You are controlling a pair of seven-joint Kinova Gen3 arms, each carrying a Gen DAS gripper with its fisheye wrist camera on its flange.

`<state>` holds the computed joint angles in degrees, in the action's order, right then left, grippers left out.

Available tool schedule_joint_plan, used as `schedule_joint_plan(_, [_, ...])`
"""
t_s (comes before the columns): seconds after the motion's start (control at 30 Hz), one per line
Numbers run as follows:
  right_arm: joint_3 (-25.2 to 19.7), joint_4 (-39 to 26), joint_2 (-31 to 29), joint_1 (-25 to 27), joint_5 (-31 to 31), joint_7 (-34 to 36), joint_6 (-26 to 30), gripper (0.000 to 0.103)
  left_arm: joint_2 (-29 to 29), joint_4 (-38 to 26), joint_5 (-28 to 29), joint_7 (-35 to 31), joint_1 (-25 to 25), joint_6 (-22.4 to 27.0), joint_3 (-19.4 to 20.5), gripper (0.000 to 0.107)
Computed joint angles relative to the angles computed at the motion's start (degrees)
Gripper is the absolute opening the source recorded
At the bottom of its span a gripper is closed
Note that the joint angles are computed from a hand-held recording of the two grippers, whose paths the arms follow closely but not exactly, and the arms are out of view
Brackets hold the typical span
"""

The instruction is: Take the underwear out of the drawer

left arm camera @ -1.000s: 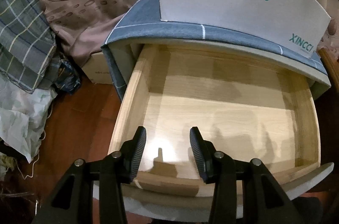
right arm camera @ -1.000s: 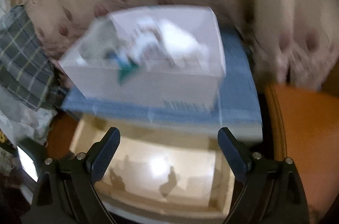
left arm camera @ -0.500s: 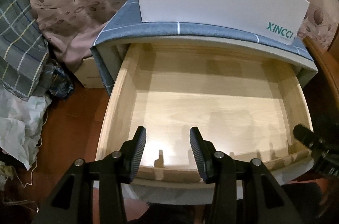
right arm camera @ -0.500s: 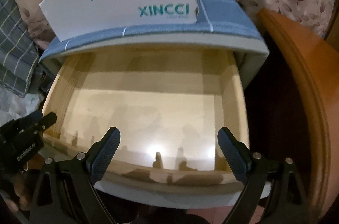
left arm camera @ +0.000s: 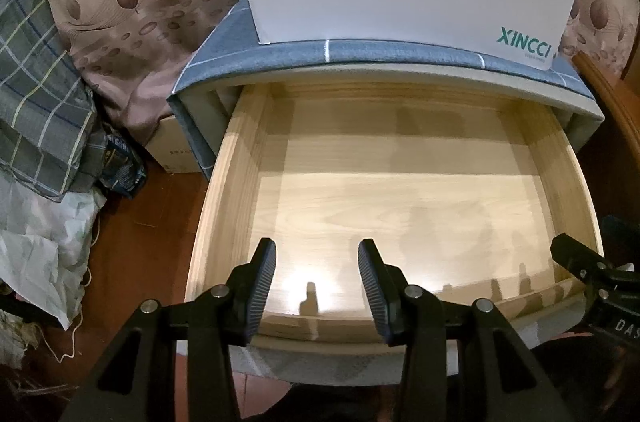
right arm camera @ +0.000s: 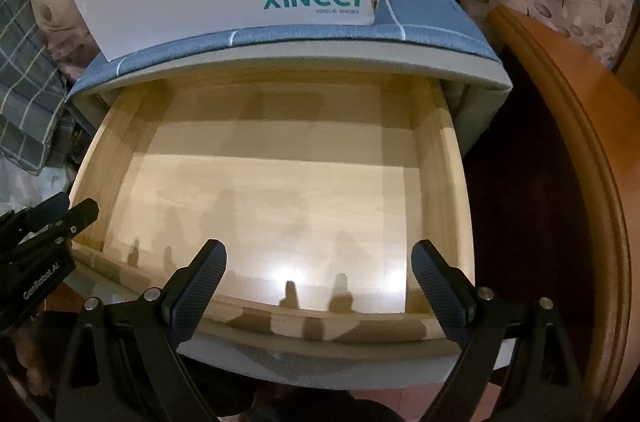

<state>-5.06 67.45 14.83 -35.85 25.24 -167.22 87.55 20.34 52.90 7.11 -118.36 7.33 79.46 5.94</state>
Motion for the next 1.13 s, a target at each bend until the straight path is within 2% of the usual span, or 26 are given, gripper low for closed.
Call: schedule_joint_plan(1.13, [0.3, -0.3, 0.4, 1.1, -2.4, 1.4, -0.5, 0.092, -0.2, 0.4, 0.3, -0.7, 0.0, -0.4, 0.1, 0.044])
